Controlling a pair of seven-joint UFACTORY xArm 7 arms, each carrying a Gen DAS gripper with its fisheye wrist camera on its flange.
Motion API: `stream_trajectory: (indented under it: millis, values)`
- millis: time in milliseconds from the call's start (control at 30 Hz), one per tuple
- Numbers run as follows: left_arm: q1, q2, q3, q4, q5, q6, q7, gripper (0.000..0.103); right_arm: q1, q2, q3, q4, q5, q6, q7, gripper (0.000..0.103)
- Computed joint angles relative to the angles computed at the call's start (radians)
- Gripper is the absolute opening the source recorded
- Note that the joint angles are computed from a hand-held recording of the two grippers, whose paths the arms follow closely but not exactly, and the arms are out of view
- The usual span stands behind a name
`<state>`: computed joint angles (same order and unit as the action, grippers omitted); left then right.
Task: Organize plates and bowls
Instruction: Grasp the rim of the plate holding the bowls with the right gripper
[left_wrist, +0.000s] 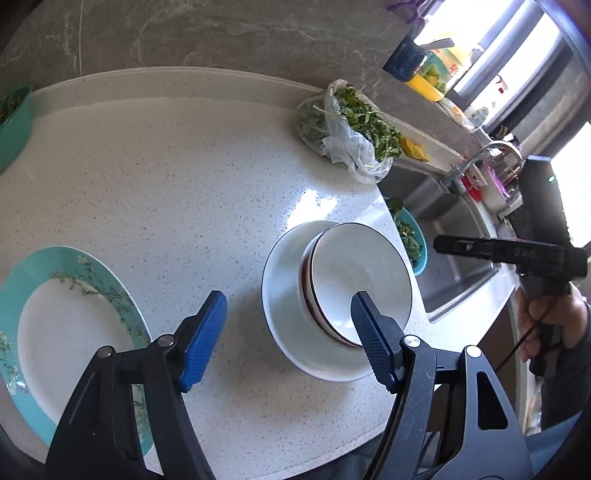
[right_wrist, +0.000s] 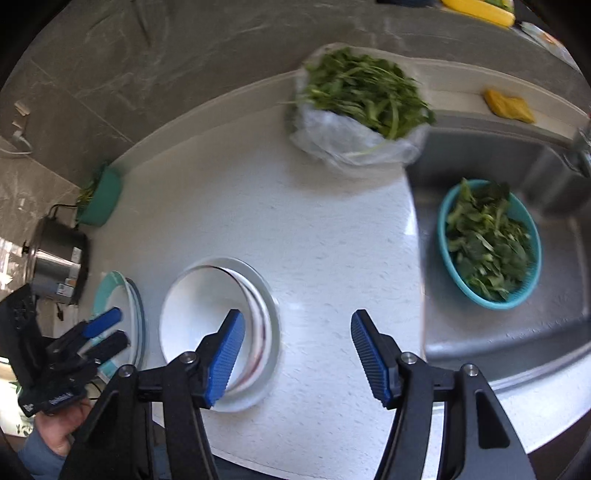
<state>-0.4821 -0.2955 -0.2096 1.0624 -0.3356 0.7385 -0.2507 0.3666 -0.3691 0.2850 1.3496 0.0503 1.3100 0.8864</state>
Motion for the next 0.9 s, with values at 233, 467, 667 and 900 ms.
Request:
stream_trajectory:
  millis: [233, 467, 667, 900]
  values:
    - [0.005, -0.039, -0.013, -0.059, 0.01, 0.047, -0.067, 0.068, 0.015, -0.009, 0.033, -0.025, -0.037, 0.058, 0.019, 0.063]
    - [0.035, -0.022, -0.078, -0.053, 0.161, 0.08, -0.262, 0.068, 0.046, -0.035, -0.028, -0.13, 0.07, -0.043, -0.126, 0.06]
    - [0.022, 0.02, -0.117, -0.025, 0.287, 0.135, -0.423, 0.068, 0.053, -0.008, -0.062, -0.153, 0.137, -0.07, -0.272, 0.06]
    - [-0.002, 0.059, -0.112, -0.014, 0.335, 0.138, -0.515, 0.068, 0.052, 0.001, -0.079, -0.189, 0.203, -0.131, -0.382, 0.06]
